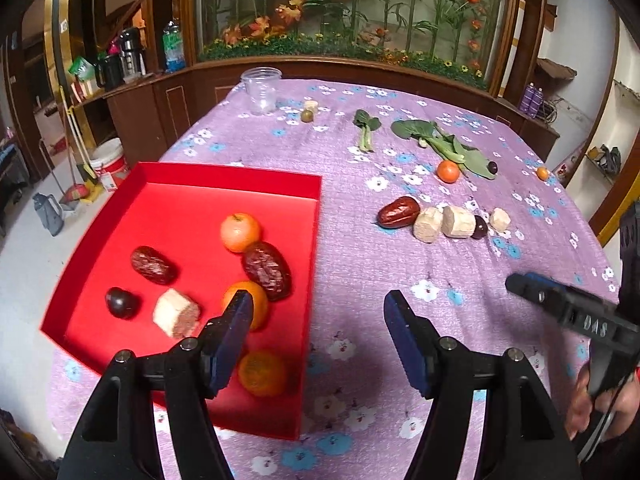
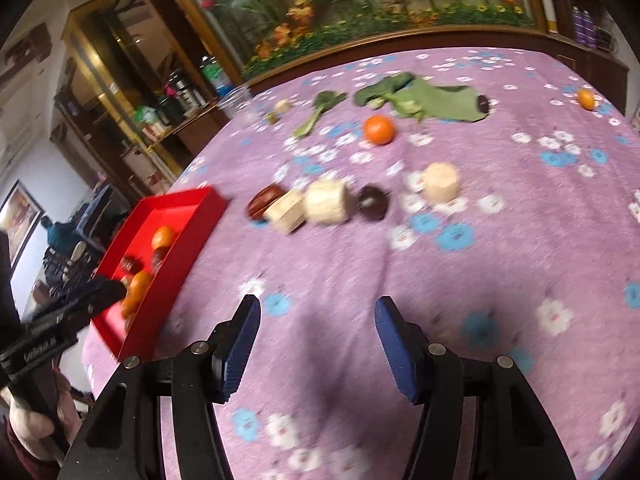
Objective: Organize fruits
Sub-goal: 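Move both open tools back over the fruit on the tablecloth, then grasp a dark red date with left tool while right tool grasps a yam slice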
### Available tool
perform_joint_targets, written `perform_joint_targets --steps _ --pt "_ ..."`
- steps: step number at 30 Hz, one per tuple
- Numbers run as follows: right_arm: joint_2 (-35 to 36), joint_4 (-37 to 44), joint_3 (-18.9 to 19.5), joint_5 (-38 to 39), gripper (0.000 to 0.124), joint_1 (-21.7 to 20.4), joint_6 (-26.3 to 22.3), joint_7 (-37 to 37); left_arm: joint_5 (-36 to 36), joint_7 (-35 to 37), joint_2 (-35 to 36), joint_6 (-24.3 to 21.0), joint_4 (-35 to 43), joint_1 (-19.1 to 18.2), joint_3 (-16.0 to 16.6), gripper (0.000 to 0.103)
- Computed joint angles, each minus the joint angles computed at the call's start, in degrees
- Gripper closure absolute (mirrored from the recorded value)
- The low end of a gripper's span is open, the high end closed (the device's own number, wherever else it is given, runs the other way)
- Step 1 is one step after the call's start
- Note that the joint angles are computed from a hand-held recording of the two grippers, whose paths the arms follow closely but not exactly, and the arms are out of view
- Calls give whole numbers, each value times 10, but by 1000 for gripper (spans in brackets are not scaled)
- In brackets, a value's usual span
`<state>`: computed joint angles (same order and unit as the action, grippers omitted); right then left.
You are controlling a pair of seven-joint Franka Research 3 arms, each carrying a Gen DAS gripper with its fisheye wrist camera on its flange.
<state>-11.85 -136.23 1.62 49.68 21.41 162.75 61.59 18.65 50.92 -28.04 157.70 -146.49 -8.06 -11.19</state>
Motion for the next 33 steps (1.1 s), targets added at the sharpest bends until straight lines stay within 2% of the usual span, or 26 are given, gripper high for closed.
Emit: perform_joint_targets --steps 8,11,14,16,22,23,25,27,30,31,32,33 --pt "66 77 5 6 60 -6 0 -32 -35 38 50 19 30 -25 19 36" --pt "99 112 16 -1 65 -13 4 -27 -58 64 75 25 51 -36 29 36" --pt "136 146 26 -40 71 -22 12 6 -75 81 106 31 79 -36 31 36" --pt "156 164 32 -62 82 -28 13 16 -71 82 123 30 95 -28 24 36" --pt "168 161 40 -167 82 -25 52 70 -40 89 181 16 149 -14 7 36" --pt "166 157 40 -181 82 -25 54 75 -38 95 192 13 160 -15 7 36" --pt "160 148 30 -259 88 -19 53 126 -14 93 214 3 184 -9 2 36" --pt "147 136 30 -285 88 -22 47 140 11 94 237 -17 213 -7 -1 36" --pt "129 118 33 -273 89 -29 39 129 50 109 275 -47 258 -9 -3 38" --pt "121 112 35 -246 89 -31 35 109 48 122 284 -52 267 -10 -1 41" --pt "117 108 35 -221 89 -32 33 90 43 140 296 -60 280 -11 -1 49" --pt "110 102 34 -189 89 -32 29 65 32 154 304 -61 288 -12 0 50"
